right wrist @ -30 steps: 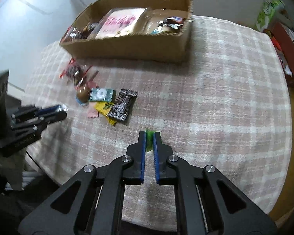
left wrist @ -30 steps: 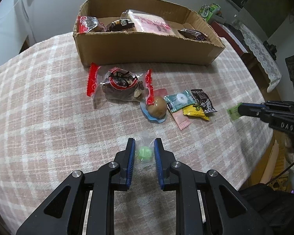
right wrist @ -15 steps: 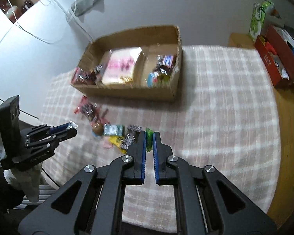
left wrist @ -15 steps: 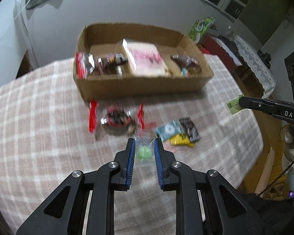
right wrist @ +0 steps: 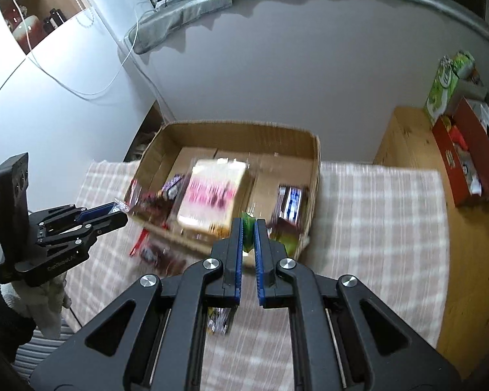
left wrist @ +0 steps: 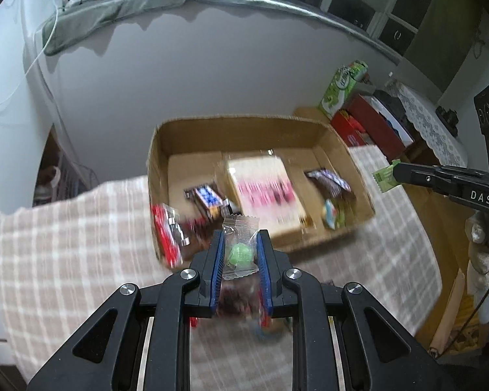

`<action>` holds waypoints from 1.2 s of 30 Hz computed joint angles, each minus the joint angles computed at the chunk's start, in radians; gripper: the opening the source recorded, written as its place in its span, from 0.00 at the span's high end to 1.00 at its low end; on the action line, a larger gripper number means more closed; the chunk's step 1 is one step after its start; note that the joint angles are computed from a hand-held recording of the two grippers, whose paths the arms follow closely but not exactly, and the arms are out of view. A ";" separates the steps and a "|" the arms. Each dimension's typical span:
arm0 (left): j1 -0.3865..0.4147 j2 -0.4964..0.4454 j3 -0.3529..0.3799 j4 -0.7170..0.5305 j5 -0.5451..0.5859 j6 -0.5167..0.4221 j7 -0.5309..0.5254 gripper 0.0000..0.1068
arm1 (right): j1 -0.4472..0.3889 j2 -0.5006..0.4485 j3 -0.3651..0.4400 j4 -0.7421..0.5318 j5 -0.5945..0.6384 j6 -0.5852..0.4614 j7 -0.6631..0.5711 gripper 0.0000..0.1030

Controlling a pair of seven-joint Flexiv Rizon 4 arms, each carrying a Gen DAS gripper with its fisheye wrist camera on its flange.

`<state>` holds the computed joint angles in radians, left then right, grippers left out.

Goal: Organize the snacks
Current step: 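Carry the green candy over the box with the right tool, then open the right tool to release the green candy in the box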

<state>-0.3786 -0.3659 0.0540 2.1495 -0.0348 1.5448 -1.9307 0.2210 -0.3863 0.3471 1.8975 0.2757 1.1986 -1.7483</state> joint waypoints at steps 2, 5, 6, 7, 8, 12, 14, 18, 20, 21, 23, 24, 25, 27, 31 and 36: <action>0.020 -0.012 -0.011 -0.019 -0.008 -0.006 0.014 0.83 | 0.016 -0.025 -0.016 -0.032 -0.024 -0.001 0.018 0.94; 0.038 -0.035 -0.019 -0.047 -0.020 -0.014 0.030 0.83 | 0.025 -0.057 -0.026 -0.069 -0.052 -0.009 0.035 0.94; 0.040 -0.044 -0.020 -0.059 -0.024 -0.018 0.034 0.83 | 0.032 -0.067 -0.032 -0.079 -0.066 -0.010 0.044 0.94; 0.044 -0.052 -0.021 -0.068 -0.029 -0.022 0.037 0.83 | 0.039 -0.079 -0.038 -0.090 -0.082 -0.011 0.053 0.94; 0.051 -0.055 -0.026 -0.072 -0.034 -0.025 0.043 0.83 | 0.045 -0.091 -0.042 -0.101 -0.097 -0.013 0.061 0.94; 0.052 -0.084 -0.018 -0.113 -0.046 -0.050 0.044 0.83 | 0.051 -0.130 -0.045 -0.134 -0.136 -0.025 0.082 0.94; 0.052 -0.095 -0.013 -0.128 -0.050 -0.060 0.038 0.83 | 0.061 -0.153 -0.052 -0.153 -0.157 -0.033 0.101 0.94; 0.045 -0.109 0.000 -0.158 -0.041 -0.088 0.032 0.83 | 0.060 -0.179 -0.047 -0.173 -0.174 -0.049 0.121 0.94; 0.053 -0.110 -0.009 -0.163 -0.041 -0.093 0.037 0.83 | 0.059 -0.185 -0.044 -0.177 -0.179 -0.055 0.126 0.93; 0.051 -0.111 -0.007 -0.166 -0.038 -0.095 0.036 0.83 | 0.058 -0.186 -0.042 -0.177 -0.181 -0.054 0.127 0.93; 0.050 -0.112 -0.008 -0.173 -0.034 -0.101 0.037 0.83 | 0.059 -0.186 -0.043 -0.176 -0.187 -0.054 0.132 0.93; 0.047 -0.112 -0.005 -0.176 -0.030 -0.107 0.036 0.83 | 0.057 -0.188 -0.041 -0.178 -0.187 -0.056 0.132 0.93; 0.045 -0.112 -0.004 -0.178 -0.028 -0.110 0.034 0.83 | 0.055 -0.188 -0.038 -0.178 -0.187 -0.057 0.130 0.93; 0.044 -0.113 -0.003 -0.182 -0.024 -0.115 0.032 0.83 | 0.057 -0.186 -0.041 -0.178 -0.191 -0.057 0.136 0.87; 0.028 -0.110 0.015 -0.192 -0.008 -0.139 0.015 0.68 | 0.062 -0.175 -0.051 -0.160 -0.202 -0.033 0.152 0.44; 0.017 -0.098 0.035 -0.188 0.024 -0.139 -0.024 0.52 | 0.062 -0.152 -0.055 -0.127 -0.220 0.000 0.171 0.27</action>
